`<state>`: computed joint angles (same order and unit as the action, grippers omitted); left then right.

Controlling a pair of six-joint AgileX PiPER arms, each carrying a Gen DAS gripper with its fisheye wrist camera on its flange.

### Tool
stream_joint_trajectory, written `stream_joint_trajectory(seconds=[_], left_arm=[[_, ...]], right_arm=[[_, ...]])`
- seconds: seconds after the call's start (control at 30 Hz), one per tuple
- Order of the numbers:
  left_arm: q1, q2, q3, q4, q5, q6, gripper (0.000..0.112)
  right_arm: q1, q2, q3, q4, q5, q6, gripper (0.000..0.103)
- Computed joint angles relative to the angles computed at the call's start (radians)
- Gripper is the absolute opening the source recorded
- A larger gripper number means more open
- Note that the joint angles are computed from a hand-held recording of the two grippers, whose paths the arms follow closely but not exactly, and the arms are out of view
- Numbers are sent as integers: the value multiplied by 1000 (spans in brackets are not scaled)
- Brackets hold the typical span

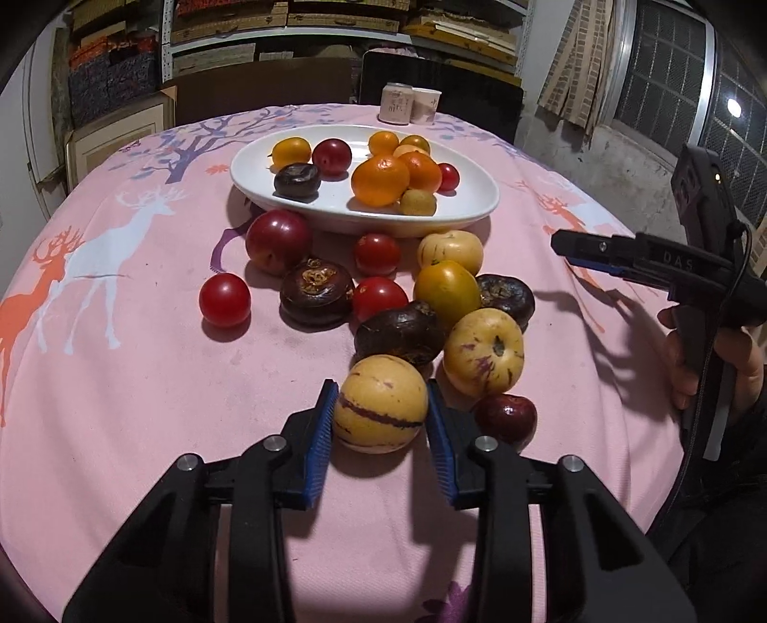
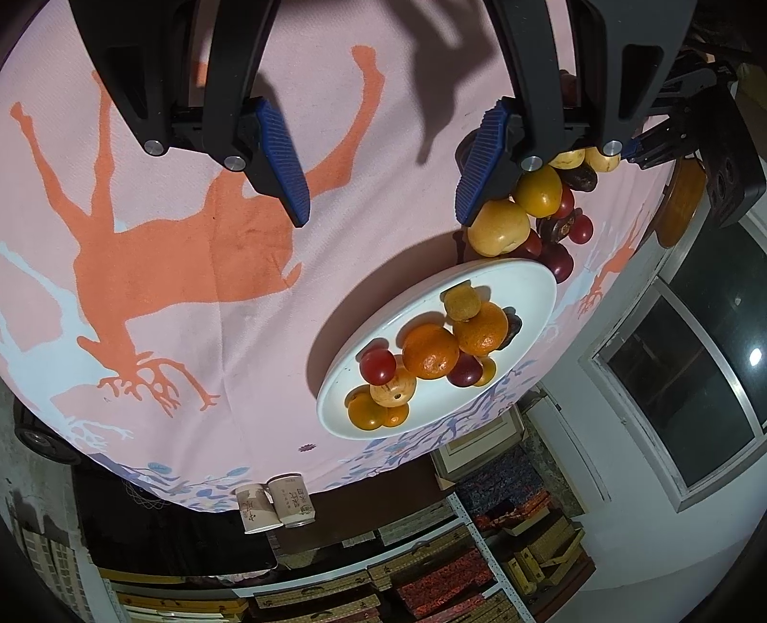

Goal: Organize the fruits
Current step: 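Grasp a pale yellow striped fruit with the left gripper while the right gripper grasps a dark purple fruit, then carry both fruits over the white plate and open both grippers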

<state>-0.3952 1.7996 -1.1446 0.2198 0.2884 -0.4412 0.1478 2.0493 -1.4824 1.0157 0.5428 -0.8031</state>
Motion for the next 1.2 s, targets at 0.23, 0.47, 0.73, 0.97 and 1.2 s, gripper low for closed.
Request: stream_joint_trajectory(seconds=[0.23,0.47,0.73,0.97,1.2], left_arm=[[22,-30,29,63,3,-81,35],[23,-28,35,52,4,-63,35],[21,-27,34,86,8,-92,35],[17,-38,40,113,9,-122,35],[4,-68,49,156,19,-164,35]], right_arm=[[155,-59,30,-266,-43,-4,55],[241,19,-124,-605,32,268,49],[285,14,-110,-763,-2,412,44],[237,-59,-13,-660,-69,354,44],[178,-109,35,-566,-104,286,44]])
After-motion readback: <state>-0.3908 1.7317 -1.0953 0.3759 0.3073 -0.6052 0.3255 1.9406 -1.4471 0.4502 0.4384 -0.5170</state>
